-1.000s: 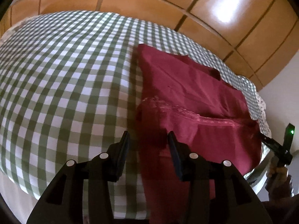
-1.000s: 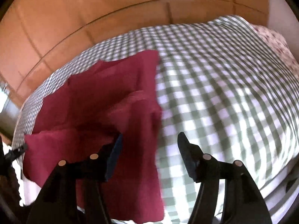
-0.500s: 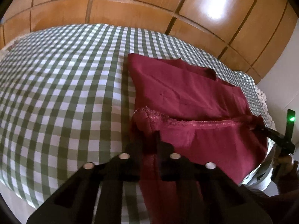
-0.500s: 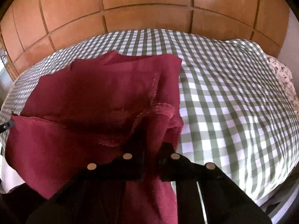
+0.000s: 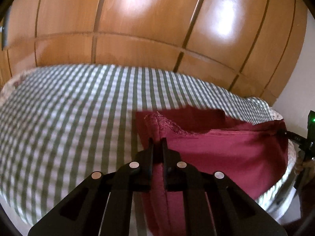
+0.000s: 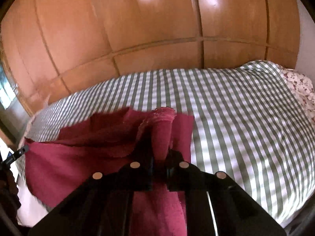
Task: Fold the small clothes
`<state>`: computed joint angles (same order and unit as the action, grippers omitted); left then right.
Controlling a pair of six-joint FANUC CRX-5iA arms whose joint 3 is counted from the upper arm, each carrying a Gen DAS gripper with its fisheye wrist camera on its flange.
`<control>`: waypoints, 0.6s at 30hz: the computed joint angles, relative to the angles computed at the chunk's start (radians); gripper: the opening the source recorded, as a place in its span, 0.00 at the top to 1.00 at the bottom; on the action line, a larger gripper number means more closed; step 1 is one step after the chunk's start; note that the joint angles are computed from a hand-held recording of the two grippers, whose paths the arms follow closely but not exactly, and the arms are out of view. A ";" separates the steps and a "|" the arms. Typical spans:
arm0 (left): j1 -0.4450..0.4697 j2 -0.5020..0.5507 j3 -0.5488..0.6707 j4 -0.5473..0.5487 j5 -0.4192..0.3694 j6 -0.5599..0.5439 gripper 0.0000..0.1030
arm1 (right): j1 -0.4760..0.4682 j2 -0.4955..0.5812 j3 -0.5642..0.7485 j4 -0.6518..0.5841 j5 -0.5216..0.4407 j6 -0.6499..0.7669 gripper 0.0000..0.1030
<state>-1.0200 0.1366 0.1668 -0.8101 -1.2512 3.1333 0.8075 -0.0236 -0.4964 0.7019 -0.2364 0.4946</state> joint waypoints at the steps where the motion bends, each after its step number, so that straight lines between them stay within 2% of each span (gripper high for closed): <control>1: 0.023 0.007 0.010 -0.001 0.006 -0.019 0.94 | -0.008 0.034 0.038 -0.015 -0.003 0.005 0.93; 3: 0.060 0.023 0.031 0.004 0.011 -0.052 0.94 | -0.020 0.091 0.104 -0.049 -0.012 0.024 0.93; 6: 0.126 0.051 0.061 0.023 0.023 -0.098 0.94 | -0.039 0.178 0.185 0.000 -0.024 -0.029 0.93; 9: 0.194 0.085 0.089 0.060 0.038 -0.136 0.94 | -0.045 0.273 0.294 -0.031 -0.073 -0.014 0.93; 15: 0.318 0.186 0.118 0.198 0.046 -0.202 0.94 | -0.052 0.466 0.534 -0.323 -0.261 0.203 0.92; 18: 0.357 0.222 0.111 0.263 0.047 -0.212 0.94 | -0.059 0.473 0.500 -0.276 -0.215 0.137 0.84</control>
